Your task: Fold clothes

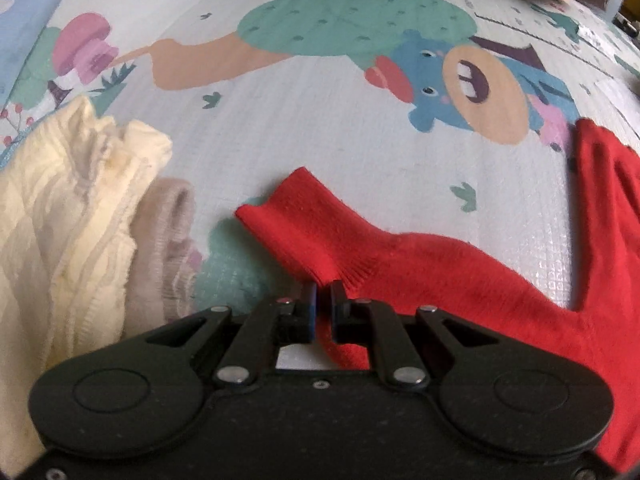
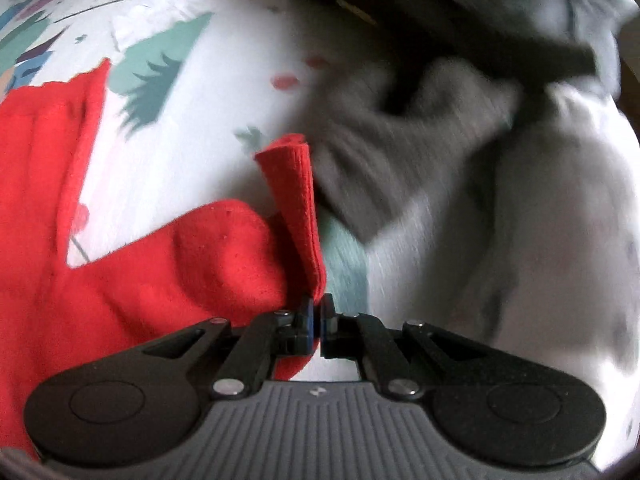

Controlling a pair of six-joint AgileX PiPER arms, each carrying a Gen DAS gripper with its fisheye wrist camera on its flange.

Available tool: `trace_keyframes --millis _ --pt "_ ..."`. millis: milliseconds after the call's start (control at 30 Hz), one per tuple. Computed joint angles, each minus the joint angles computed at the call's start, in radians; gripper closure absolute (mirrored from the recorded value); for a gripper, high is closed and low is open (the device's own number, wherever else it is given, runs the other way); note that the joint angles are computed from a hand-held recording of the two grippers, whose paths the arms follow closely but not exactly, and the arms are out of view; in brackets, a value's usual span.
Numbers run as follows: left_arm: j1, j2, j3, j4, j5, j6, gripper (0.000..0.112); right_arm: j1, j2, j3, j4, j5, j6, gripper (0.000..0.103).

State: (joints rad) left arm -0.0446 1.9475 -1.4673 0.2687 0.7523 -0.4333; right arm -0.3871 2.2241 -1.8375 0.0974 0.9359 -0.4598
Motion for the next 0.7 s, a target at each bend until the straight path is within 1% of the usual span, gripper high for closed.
trace_keyframes --millis 33,100,133,167,200,233,300,333,467,533,567,600,667,700 --pt "0.005 -0.004 0.004 -0.003 0.000 0.013 0.106 -0.015 -0.010 0.024 0.008 0.007 0.005 0.099" --pt "0.010 -0.009 0.013 -0.011 -0.002 0.034 0.107 -0.039 -0.056 0.113 0.025 -0.035 -0.019 0.096" --pt "0.011 -0.011 0.019 -0.014 -0.004 0.041 0.107 -0.045 -0.064 0.126 0.021 -0.044 -0.010 0.086" --pt "0.011 -0.013 0.025 -0.015 -0.006 0.048 0.107 -0.050 -0.071 0.135 0.017 -0.051 0.002 0.079" --pt "0.011 -0.016 0.031 -0.017 -0.008 0.055 0.107 -0.053 -0.076 0.137 0.008 -0.060 0.020 0.069" --pt "0.012 -0.016 0.034 -0.019 -0.009 0.061 0.107 -0.055 -0.080 0.137 -0.002 -0.068 0.038 0.065" --pt "0.013 -0.016 0.037 -0.023 -0.012 0.073 0.106 -0.053 -0.096 0.150 -0.015 -0.110 0.026 0.066" --pt "0.014 -0.016 0.039 -0.025 -0.013 0.079 0.106 -0.046 -0.119 0.184 -0.042 -0.158 0.030 0.067" --pt "0.011 -0.034 0.051 -0.016 -0.024 0.093 0.106 -0.015 -0.227 0.370 -0.111 -0.372 -0.010 0.068" --pt "0.017 -0.036 0.041 -0.048 -0.003 0.131 0.105 -0.019 -0.262 0.419 -0.043 -0.423 -0.123 0.068" --pt "0.014 -0.045 0.046 -0.036 -0.004 0.125 0.099 -0.019 -0.276 0.434 -0.005 -0.435 -0.176 0.068" --pt "0.010 -0.056 0.055 -0.015 -0.008 0.112 0.098 -0.033 -0.278 0.411 0.027 -0.407 -0.188 0.066" --pt "-0.001 -0.079 0.069 0.010 -0.013 0.106 0.097 -0.058 -0.214 0.264 0.127 -0.285 -0.126 0.063" --pt "-0.004 -0.085 0.069 0.014 -0.013 0.097 0.097 -0.066 -0.172 0.175 0.161 -0.224 -0.087 0.058"
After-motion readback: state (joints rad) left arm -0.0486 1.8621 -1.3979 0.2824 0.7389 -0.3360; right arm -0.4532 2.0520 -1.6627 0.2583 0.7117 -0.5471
